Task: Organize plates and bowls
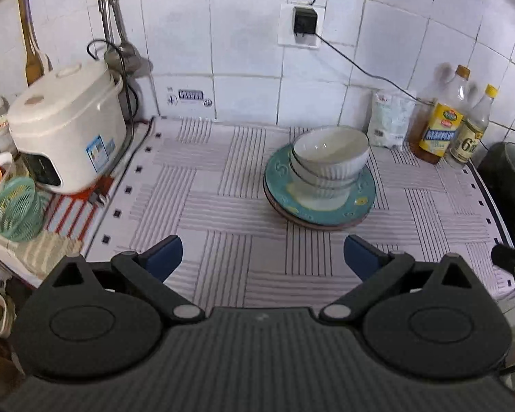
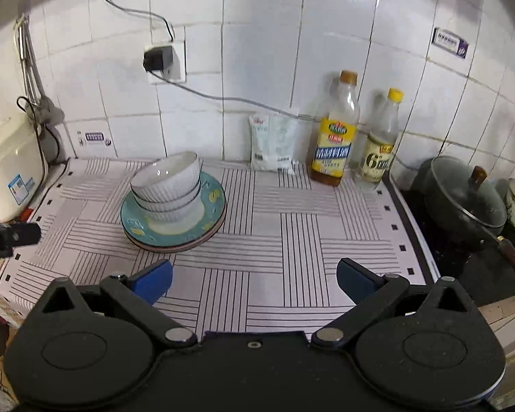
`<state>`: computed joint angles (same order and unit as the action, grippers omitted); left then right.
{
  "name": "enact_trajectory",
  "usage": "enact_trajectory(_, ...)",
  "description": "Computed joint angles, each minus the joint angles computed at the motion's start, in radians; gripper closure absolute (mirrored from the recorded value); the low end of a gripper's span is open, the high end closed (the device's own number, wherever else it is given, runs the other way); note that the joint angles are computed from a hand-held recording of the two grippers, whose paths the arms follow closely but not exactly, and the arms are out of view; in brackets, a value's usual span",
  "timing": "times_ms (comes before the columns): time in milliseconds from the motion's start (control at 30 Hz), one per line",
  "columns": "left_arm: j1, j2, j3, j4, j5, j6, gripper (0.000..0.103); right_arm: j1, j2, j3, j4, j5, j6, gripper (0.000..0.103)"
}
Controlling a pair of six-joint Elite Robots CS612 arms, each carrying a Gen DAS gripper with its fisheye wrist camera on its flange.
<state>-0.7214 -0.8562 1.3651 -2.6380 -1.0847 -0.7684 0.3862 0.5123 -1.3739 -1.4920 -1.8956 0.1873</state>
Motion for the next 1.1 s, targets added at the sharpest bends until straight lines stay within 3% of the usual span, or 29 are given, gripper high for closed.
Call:
enact_trajectory(100, -0.004, 0.001, 0.004, 0.009, -0.011, 0.019, 0.001, 0.006, 0.012, -0.016, -0.027, -0.017, 0.002, 0.000)
enact_trajectory(267, -0.015, 0.014, -0.006, 0.055, 0.039, -0.007, 0.001, 0.012, 0.027, -0.026, -0.077, -0.040, -0.007, 0.000)
enact_trajectory(533, -0.025, 0.024, 0.011, 0.011, 0.104, 0.027, 0.001, 0.009, 0.054, -0.029, -0.119, -0.043, -0.008, 0.000)
enact_trajectory(833, -0.020, 0.015, 0.026, -0.007, 0.119, 0.017, 0.001, 0.031, 0.072, -0.024, -0.231, -0.122, -0.110, 0.000)
enact_trajectory(1100, -0.013, -0.005, 0.040, -0.001, 0.110, 0.011, 0.001, 0.032, 0.040, -0.014, -0.131, -0.145, -0.055, 0.000)
